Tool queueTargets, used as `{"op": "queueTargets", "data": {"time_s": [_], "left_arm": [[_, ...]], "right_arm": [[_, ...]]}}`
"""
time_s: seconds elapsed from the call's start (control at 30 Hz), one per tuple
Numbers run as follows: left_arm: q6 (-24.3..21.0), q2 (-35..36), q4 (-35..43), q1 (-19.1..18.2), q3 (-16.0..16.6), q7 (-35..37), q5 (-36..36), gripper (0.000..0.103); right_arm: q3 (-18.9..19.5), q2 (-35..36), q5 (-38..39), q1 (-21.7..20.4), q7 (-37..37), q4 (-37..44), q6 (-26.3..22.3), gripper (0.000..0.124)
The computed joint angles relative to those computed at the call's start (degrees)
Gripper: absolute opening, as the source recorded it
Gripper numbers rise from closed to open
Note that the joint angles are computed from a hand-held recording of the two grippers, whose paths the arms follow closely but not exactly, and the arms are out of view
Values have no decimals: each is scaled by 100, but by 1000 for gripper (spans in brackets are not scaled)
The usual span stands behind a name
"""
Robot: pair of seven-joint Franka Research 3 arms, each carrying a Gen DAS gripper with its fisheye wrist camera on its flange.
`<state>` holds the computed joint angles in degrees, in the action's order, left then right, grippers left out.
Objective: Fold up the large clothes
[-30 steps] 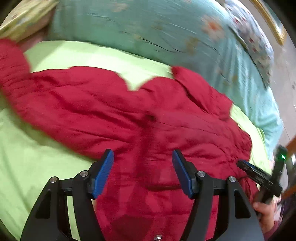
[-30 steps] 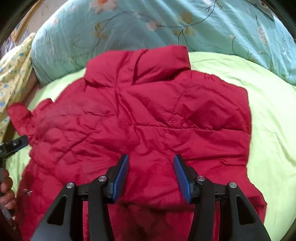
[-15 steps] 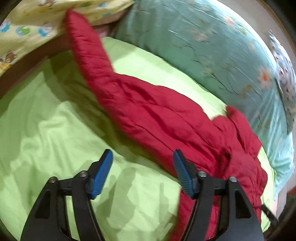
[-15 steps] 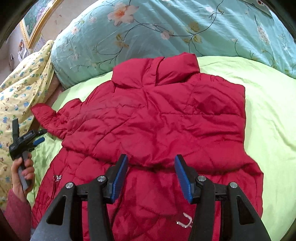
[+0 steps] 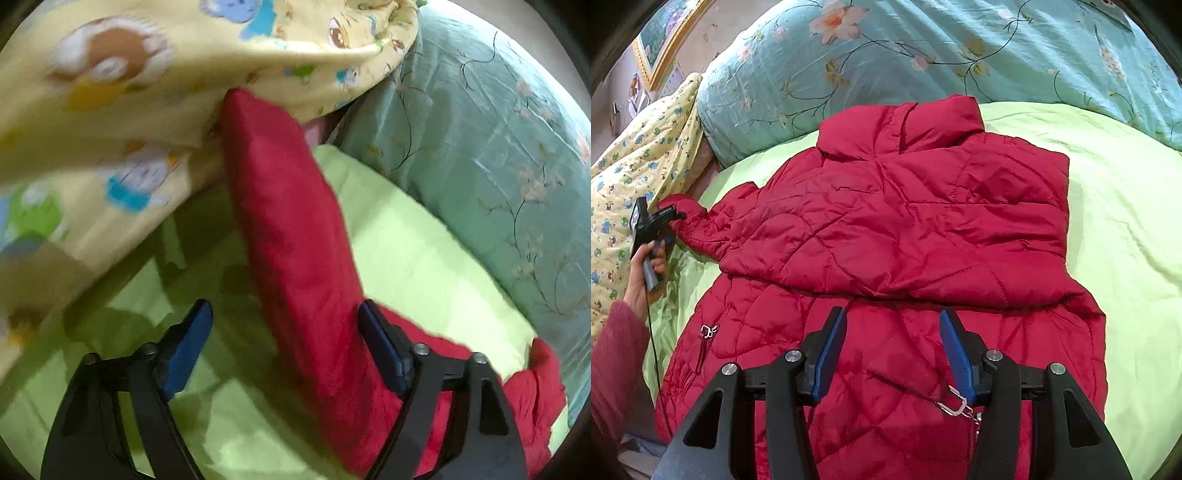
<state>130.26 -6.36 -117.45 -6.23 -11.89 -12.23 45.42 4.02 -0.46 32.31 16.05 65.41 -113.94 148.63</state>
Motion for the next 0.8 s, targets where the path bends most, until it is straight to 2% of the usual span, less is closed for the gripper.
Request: {"op": "queueTargets", "data": {"time_s": [0.03, 0.07, 0.2, 0.4, 0.53, 0.8], "left_arm": [[346, -22, -72, 21, 60, 75, -27, 23], [636, -22, -107, 32, 97, 173, -110, 10], [570, -62, 76, -78, -184, -60, 540, 8], [1186, -244, 148, -347, -468, -470, 1362, 7], [1470, 58, 535, -611, -655, -541, 1706, 7], [1766, 1001, 1603, -1240, -508, -190, 1870, 7]], "right_arm": [[-8, -14, 55, -5, -28, -11, -20, 54], [-12, -27, 88, -8, -43, -25, -25, 54], [-30, -51, 279, -17, -118, -34, -47, 54], [-67, -132, 687, -39, -340, -71, -140, 54], [-97, -184, 830, -63, -348, -106, -176, 54], [-160, -302, 1064, -109, -459, -179, -270, 54]]}}
